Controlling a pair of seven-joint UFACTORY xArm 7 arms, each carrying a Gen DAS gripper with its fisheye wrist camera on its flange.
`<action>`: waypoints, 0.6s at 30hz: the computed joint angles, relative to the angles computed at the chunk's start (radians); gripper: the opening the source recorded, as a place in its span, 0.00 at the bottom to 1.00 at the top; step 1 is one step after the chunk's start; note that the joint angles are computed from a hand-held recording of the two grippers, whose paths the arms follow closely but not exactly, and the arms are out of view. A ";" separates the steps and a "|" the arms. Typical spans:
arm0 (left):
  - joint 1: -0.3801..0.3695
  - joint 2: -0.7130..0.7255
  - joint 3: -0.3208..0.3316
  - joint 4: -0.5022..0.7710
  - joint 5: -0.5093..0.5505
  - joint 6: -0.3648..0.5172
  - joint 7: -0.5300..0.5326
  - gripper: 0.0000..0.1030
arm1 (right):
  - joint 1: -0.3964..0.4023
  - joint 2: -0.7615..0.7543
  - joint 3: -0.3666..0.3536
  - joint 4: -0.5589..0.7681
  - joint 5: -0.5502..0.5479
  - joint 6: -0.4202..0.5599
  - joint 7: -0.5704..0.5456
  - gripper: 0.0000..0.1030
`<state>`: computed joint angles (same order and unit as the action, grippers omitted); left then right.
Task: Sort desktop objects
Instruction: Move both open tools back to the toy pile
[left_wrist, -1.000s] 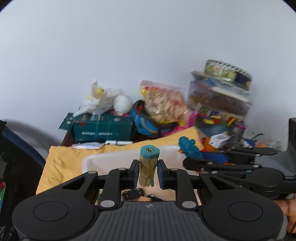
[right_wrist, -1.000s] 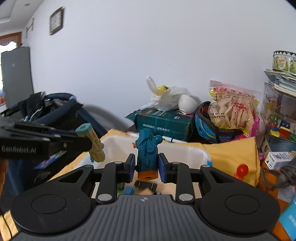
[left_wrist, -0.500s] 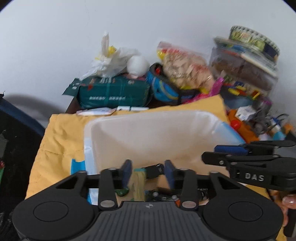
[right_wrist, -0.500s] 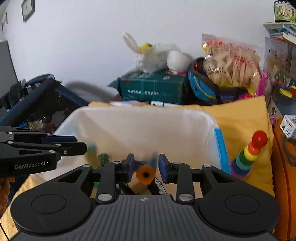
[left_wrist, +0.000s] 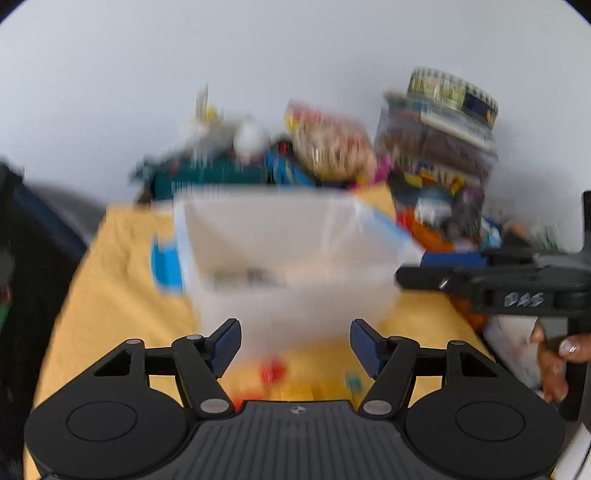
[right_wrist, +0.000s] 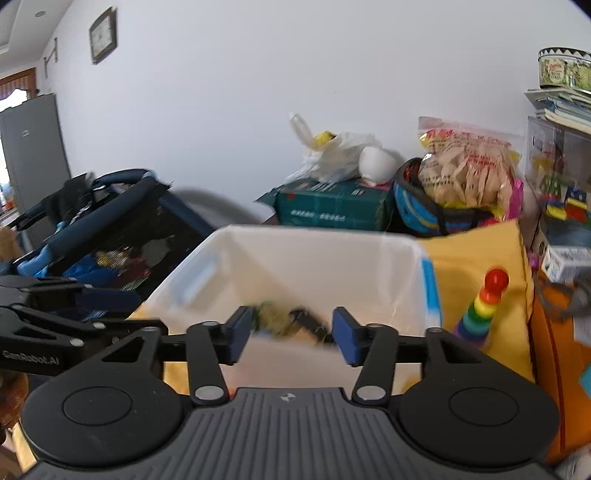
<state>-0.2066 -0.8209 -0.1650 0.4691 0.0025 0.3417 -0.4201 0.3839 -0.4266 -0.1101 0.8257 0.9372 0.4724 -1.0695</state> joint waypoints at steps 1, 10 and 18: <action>-0.020 -0.017 0.005 -0.029 -0.012 0.016 -0.002 0.67 | -0.001 -0.028 -0.005 -0.028 -0.002 0.015 -0.009 0.57; -0.146 -0.094 0.003 -0.158 -0.117 0.155 -0.093 0.67 | -0.059 -0.144 0.014 -0.250 -0.225 0.105 0.049 0.64; -0.242 -0.078 -0.020 -0.164 -0.128 0.177 -0.071 0.66 | -0.038 -0.148 -0.013 -0.287 -0.287 0.189 0.066 0.46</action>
